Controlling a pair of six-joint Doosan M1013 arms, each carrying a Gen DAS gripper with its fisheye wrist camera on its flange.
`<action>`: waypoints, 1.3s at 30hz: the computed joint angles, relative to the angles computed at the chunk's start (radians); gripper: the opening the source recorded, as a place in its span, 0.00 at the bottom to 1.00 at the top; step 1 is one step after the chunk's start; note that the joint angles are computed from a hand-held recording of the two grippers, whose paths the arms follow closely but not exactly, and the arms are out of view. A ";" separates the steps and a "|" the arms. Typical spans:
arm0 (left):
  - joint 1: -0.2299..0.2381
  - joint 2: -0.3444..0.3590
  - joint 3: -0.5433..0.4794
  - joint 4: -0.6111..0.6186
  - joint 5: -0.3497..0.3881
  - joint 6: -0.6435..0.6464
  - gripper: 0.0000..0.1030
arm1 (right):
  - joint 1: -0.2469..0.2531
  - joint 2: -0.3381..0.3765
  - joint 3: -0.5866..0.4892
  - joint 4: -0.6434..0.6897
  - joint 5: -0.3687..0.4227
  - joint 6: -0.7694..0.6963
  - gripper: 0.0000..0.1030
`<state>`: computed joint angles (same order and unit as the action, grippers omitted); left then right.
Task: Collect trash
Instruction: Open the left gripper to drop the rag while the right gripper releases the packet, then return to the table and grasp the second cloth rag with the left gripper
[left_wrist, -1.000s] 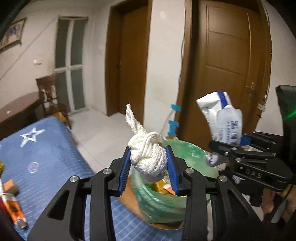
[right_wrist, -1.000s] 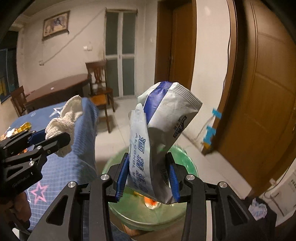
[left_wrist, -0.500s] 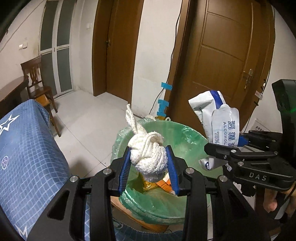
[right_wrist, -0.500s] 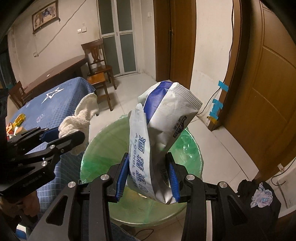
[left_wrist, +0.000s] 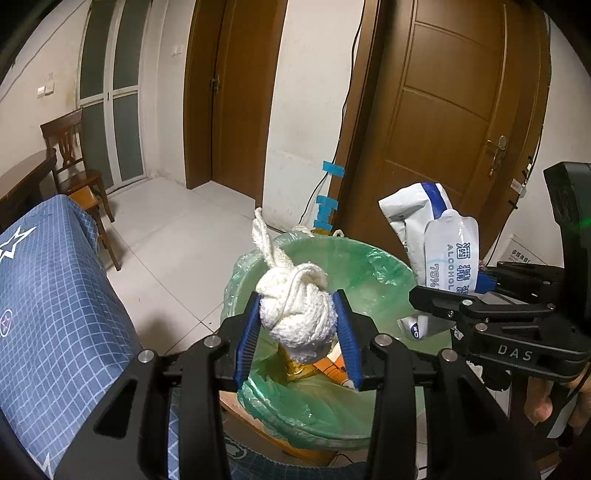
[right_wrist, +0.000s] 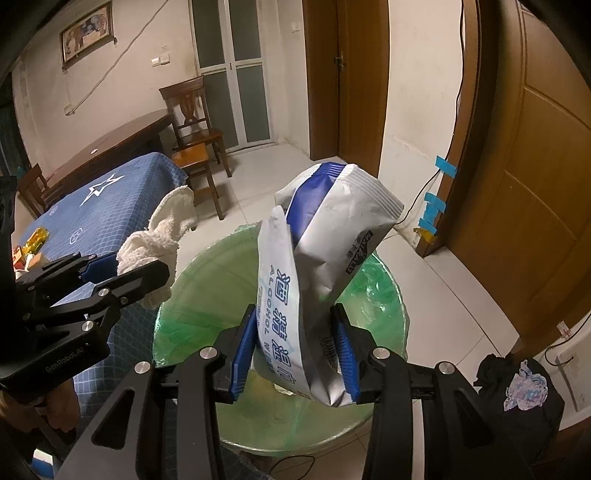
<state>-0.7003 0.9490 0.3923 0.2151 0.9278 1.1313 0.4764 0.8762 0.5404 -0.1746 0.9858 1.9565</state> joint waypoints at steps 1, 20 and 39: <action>0.000 0.004 -0.007 0.001 0.007 0.000 0.39 | -0.002 -0.002 0.004 0.004 -0.007 0.006 0.42; -0.007 -0.067 0.113 0.047 -0.048 -0.046 0.55 | 0.021 -0.117 0.212 -0.078 -0.195 0.127 0.57; 0.022 -0.578 0.913 0.612 -0.127 -0.751 0.65 | 0.165 -0.136 0.229 0.216 -0.438 -0.225 0.78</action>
<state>-0.6786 0.3714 1.3049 0.8270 0.8006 0.3806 0.6414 0.7406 0.7696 0.0411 0.5476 1.7312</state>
